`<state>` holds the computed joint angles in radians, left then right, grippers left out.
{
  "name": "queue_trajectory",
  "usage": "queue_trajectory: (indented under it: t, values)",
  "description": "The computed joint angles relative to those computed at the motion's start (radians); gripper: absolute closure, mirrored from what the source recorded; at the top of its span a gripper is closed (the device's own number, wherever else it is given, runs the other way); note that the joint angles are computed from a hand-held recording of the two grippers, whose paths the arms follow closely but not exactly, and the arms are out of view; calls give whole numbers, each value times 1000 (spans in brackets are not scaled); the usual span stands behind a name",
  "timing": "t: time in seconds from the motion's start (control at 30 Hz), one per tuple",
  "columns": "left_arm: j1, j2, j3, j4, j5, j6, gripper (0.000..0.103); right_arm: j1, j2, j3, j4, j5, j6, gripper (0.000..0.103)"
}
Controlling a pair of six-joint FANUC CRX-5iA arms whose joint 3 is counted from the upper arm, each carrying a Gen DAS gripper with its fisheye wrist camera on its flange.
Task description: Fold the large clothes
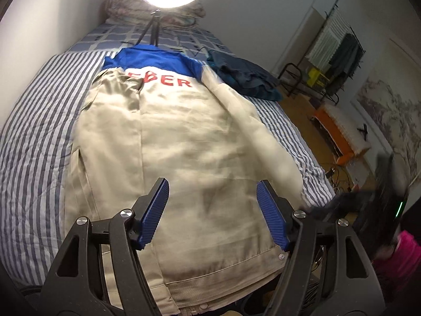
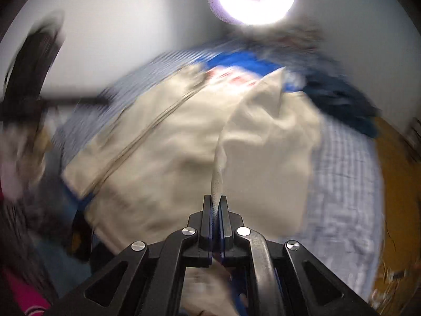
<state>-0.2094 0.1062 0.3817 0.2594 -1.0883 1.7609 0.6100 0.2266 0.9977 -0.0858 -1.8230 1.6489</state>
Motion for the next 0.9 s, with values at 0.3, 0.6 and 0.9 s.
queue_trajectory:
  t: [0.3, 0.6, 0.9]
  values:
    - [16, 8, -34, 62, -18, 11, 31, -36, -1, 24, -231, -77, -50, 59]
    - [-28, 63, -121, 295, -19, 1, 31, -325, -82, -49, -411, -3, -262, 54]
    - [-92, 152, -57, 262, -72, 32, 57, -418, -87, -180, -493, -36, -374, 74]
